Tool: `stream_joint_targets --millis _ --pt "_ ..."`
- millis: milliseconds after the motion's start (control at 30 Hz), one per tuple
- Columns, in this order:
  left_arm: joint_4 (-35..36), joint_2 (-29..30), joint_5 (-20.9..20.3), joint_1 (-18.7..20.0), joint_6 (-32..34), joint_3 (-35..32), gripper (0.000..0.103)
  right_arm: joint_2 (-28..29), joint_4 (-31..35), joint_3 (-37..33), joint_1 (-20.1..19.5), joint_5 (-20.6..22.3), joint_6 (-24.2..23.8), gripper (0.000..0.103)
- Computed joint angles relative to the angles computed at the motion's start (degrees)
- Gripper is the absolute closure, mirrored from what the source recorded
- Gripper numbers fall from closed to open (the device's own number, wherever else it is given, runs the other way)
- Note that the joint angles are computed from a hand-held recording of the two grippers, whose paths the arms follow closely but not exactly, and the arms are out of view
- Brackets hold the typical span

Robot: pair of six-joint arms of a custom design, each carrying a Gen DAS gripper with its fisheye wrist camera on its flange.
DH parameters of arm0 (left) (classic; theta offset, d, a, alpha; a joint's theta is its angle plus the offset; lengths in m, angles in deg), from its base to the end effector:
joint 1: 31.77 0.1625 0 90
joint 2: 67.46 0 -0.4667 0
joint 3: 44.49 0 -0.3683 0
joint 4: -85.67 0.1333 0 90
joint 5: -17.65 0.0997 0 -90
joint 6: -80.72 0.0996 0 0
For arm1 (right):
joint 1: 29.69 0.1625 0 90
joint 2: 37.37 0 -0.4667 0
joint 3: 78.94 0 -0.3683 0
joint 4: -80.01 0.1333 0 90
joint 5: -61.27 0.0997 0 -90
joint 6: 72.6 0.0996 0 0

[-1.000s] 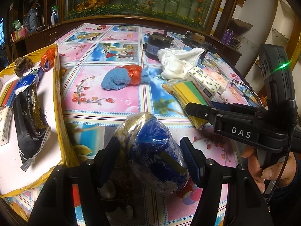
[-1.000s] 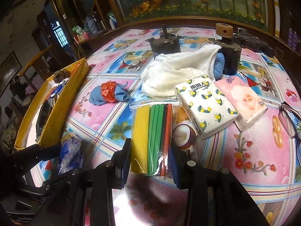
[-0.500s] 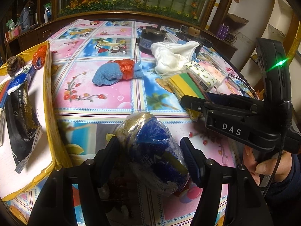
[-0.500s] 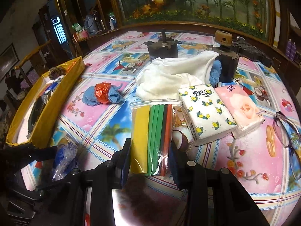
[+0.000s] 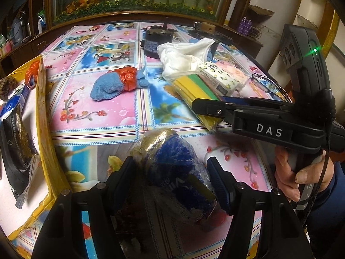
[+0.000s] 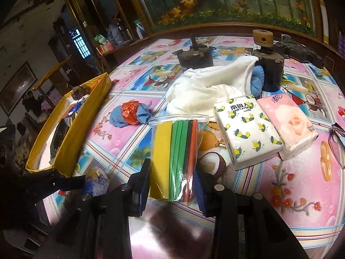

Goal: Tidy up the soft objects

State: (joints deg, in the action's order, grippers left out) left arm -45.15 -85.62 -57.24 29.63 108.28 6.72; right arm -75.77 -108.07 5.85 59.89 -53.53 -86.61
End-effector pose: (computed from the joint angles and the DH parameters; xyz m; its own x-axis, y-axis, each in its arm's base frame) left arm -0.2737 -0.8348 0.0253 -0.5470 0.7848 -0.2915 0.8205 0.5717 -0.0004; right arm 0.0860 -0.7532 0.2079 -0.8795 0.1757 0.4423 -0.2148 0.6827 -0.6984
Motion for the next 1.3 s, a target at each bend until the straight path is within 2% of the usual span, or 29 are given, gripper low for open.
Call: stream_joint_targets --millis 267,433,500,667,767,800,833,867,1067,1300 --pt "0.90 0.16 -0.27 -0.10 0.77 -0.35 0.036 0.09 1.02 -0.46 0.04 -0.89 0.45 0.064" --pt "-2.49 -0.19 2.76 -0.67 0.30 1.77 0.036 0.79 -0.20 -1.24 0.57 -4.83 0.99 0.064" --pt "-2.19 -0.10 2.75 -0.57 -0.14 1.40 0.036 1.06 -0.25 -1.59 0.81 -6.02 0.64 0.064" --pt "-4.08 -0.11 5.97 -1.33 1.66 2.84 0.036 2.49 -1.09 -2.98 2.01 -12.06 -1.17 0.064" --pt "-5.11 -0.22 7.42 -1.65 2.56 3.71 0.036 2.10 -1.15 -2.58 2.08 -12.88 -0.02 0.064" --pt "-5.72 -0.31 7.76 -1.70 2.56 4.04 0.037 1.78 -1.31 -2.25 2.07 -12.57 0.59 0.064" --pt "-6.37 -0.37 8.06 -1.69 2.23 4.25 0.046 1.51 -1.79 -1.89 2.11 -12.23 0.79 0.064" --pt "-7.23 -0.33 8.58 -1.70 1.92 4.35 0.049 1.31 -2.62 -1.56 2.20 -11.97 0.62 0.064" --pt "-6.33 -0.73 4.54 -0.62 -0.19 3.21 0.050 0.50 -8.80 0.42 2.83 -11.40 -0.90 0.064" --pt "-8.96 -1.67 1.32 -0.11 -0.64 4.53 0.050 -0.20 -8.39 1.33 2.68 -9.33 0.53 0.064"
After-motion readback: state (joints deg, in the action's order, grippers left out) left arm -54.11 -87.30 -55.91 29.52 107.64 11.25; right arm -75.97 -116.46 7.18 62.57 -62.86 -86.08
